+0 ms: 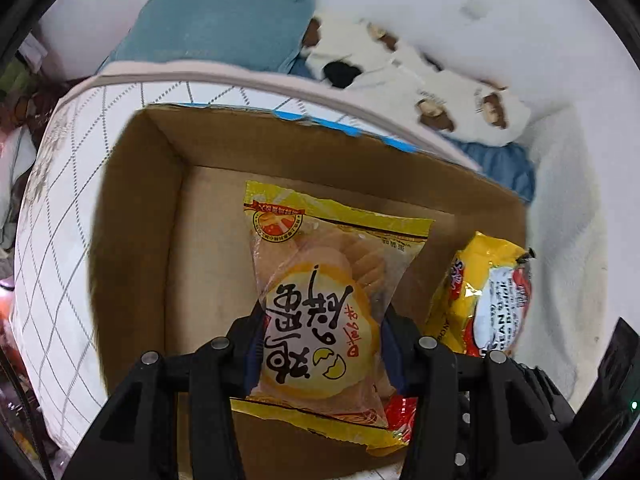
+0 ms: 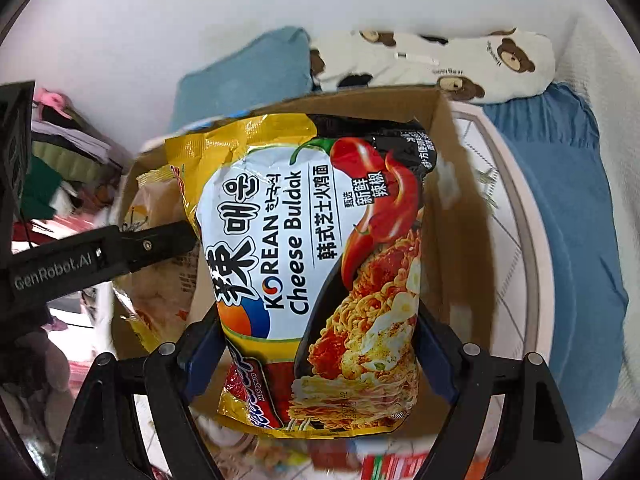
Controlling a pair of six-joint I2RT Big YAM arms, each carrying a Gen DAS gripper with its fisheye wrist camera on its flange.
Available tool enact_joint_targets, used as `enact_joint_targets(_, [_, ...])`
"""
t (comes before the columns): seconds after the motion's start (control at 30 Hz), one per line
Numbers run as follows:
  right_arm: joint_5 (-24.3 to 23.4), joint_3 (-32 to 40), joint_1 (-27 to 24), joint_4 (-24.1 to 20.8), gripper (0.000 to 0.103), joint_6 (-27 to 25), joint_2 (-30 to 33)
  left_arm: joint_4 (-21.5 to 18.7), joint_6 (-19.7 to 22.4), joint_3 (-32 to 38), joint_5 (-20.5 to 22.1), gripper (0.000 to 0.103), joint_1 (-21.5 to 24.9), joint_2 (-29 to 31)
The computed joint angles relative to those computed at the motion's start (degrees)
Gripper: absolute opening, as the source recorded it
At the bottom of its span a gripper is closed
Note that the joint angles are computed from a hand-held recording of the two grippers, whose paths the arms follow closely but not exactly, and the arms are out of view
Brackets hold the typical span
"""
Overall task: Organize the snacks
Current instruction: 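Carry both packets into the cardboard box and open both tools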
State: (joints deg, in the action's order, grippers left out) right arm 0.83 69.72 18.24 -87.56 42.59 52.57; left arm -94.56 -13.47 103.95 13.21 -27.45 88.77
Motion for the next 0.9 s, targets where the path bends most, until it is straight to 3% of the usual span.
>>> enact_joint_targets(0.2, [-2.1, -2.7, -3.5, 5.2, 0.086, -2.7, 8.0, -0.5, -0.9, 1.4, -0.7, 0.046, -0.7, 5.0])
enact_joint_targets(0.4, [-4.0, -2.3, -2.8, 4.5, 0.086, -0.6, 10.1, -0.9, -0.7, 2.1, -1.9, 0.047, -1.1, 8.1])
enact_joint_targets(0.47, [-6.6, -2.4, -3.7, 4.9, 0.087, -1.3, 10.7, -0.3, -0.3, 1.4, -2.3, 0.056, -0.8, 8.1])
enact_joint_targets(0.53, [-8.9, -2.6, -4.8, 4.9, 0.093, -3.4, 11.8, 0.8, 0.4, -0.1, -3.3, 0.087, -0.7, 6.9])
enact_joint_targets(0.57, [-8.3, -2.5, -4.6, 4.6, 0.095, -3.5, 11.9, 1.0, 0.6, -0.7, -3.7, 0.091, -0.6, 6.5])
enact_joint_targets(0.7, [-5.4, -1.7, -2.4, 3.7, 0.097, -4.3, 11.3, 1.8, 1.3, -3.2, -4.0, 0.094, 0.0, 4.2])
enact_joint_targets(0.9, [-0.5, 0.6, 3.0, 1.0, 0.097, -0.5, 9.8, 4.1, 2.5, -7.0, -6.1, 0.094, 0.5, -0.2])
